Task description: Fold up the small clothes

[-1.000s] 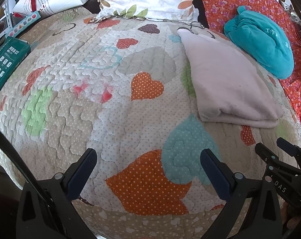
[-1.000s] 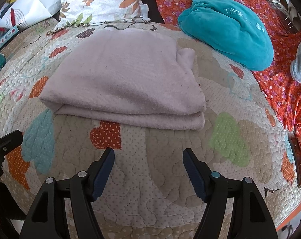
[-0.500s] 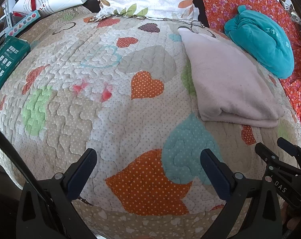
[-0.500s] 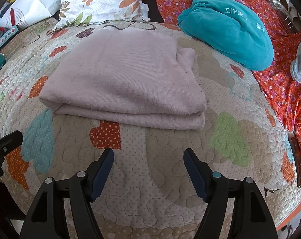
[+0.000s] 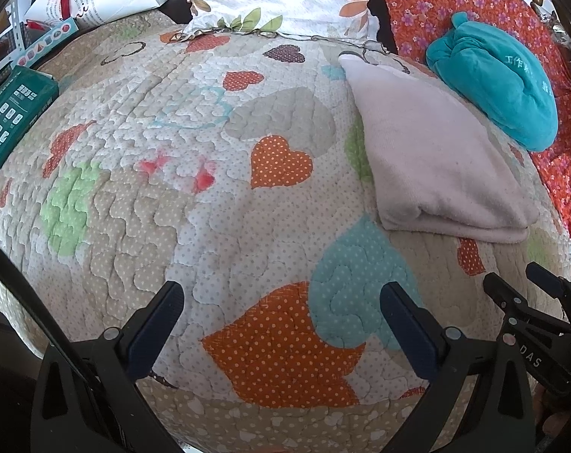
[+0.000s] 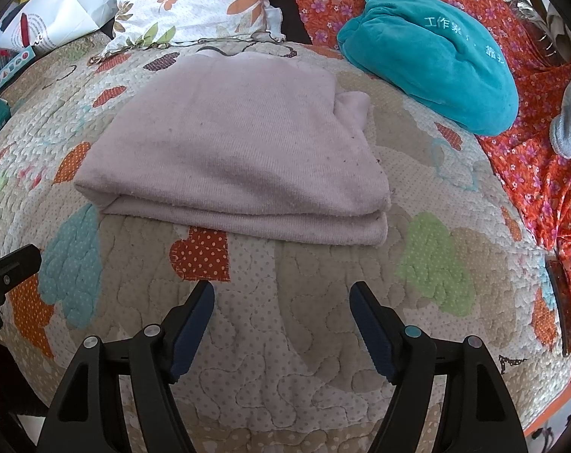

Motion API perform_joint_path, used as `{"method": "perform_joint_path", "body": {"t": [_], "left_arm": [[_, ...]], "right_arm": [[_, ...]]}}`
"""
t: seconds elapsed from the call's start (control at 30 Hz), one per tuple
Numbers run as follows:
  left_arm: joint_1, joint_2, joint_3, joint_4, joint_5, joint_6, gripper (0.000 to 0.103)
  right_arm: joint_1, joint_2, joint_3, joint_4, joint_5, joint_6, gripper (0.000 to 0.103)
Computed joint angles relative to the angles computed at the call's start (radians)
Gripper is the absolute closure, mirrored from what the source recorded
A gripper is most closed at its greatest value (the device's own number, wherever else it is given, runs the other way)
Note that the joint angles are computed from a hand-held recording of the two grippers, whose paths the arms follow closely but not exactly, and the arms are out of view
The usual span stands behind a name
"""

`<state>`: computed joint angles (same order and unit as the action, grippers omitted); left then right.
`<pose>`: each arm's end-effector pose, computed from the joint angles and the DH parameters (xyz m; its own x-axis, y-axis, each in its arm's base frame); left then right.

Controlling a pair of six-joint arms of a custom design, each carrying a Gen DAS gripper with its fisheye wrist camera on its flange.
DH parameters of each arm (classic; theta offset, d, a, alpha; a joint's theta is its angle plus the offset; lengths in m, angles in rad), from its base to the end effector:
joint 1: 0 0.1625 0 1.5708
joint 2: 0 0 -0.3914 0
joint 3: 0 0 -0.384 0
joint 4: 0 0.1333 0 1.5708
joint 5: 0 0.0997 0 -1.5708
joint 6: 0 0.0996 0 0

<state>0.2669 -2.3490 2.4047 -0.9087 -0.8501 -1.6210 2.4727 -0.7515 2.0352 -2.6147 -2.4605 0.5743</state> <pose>-0.0773 -0.2275 0.2979 -0.7367 -0.2405 -0.6320 0.1838 0.8282 -0.5295 0.4086 -0.2517 -0.0232 -0.6203 -0.1835 0.7626 -0.5063 0.8362 -0.2106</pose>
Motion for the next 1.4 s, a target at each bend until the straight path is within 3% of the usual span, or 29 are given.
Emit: {"method": "perform_joint_path", "body": {"t": [1.1, 1.4], "left_arm": [[0.033, -0.017, 0.002, -0.034, -0.014, 0.011, 0.000], [-0.014, 0.000, -0.002, 0.027, 0.007, -0.042, 0.000]], "right_arm": [[0.006, 0.001, -0.004, 0.010, -0.003, 0.012, 0.024], [0.015, 0.003, -0.013, 0.019, -0.017, 0.018, 0.024]]}}
